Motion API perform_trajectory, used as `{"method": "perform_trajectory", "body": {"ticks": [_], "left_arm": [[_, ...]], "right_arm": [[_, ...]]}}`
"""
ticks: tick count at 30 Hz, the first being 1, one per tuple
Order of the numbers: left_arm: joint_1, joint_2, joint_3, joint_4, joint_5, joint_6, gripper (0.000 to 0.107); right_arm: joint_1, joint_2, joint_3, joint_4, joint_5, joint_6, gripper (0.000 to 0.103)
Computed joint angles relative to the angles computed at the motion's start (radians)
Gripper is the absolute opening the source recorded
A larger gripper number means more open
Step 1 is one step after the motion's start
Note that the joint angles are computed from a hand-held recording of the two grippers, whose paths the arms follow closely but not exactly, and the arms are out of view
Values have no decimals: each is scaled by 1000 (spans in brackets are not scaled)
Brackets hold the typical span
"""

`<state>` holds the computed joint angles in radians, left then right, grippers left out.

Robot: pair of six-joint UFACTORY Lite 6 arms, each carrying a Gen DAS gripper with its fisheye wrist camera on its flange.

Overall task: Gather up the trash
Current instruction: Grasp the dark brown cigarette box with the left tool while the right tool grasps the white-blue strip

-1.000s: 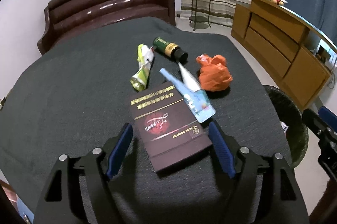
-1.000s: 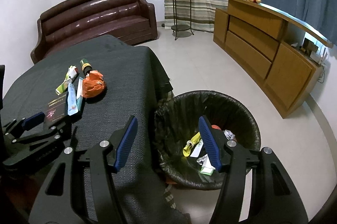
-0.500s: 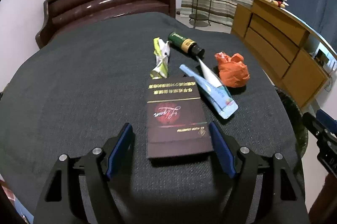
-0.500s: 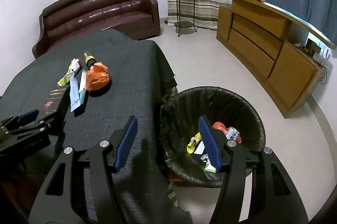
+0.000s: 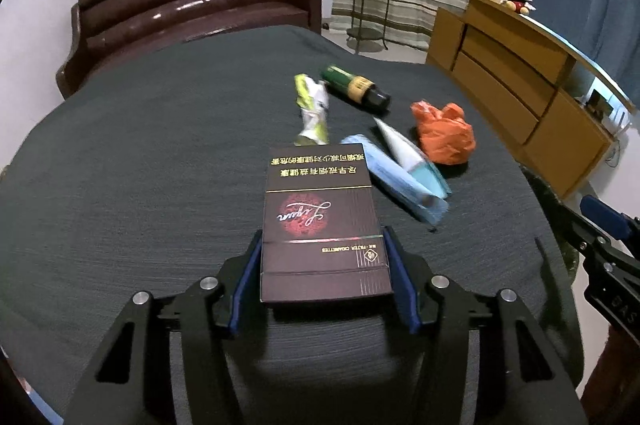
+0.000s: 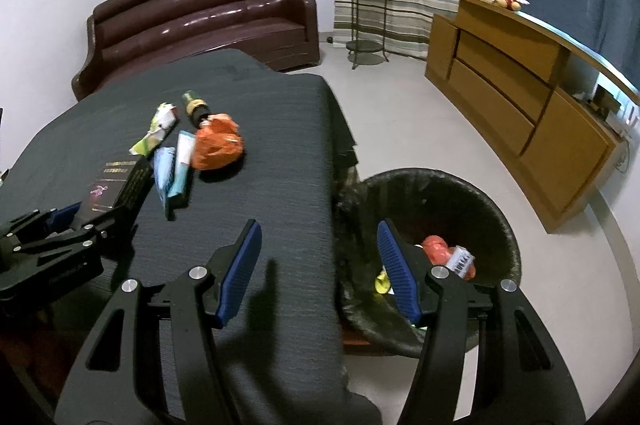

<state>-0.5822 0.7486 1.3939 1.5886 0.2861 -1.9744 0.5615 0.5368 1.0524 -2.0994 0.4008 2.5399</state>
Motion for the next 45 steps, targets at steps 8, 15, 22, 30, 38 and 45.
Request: {"method": "perform_trajectory", "body": {"ticks": [8,15,22,30,38,45], "left_arm": [[108,-110,-154,241,8,-225,56],[209,-152,-228,381,0,-356,56],[269,-171,-261,447,-3,-403,56],[297,-139,-224,469,-38,-436,56],[313,-121,-195,525,-56,-474,56],[316,-130,-219,584,-40,-525,56]], "right_arm": [[80,96,182,189,-29,-216,57],[136,207,382,431,-39,-502,50],[161,357,610,757,-54,-867,35],[162,496,819,1070,-17,-1206,24],[166,521,852,1094,-1,-1230,13],[185,439,724,897,-22,-1003,12]]}}
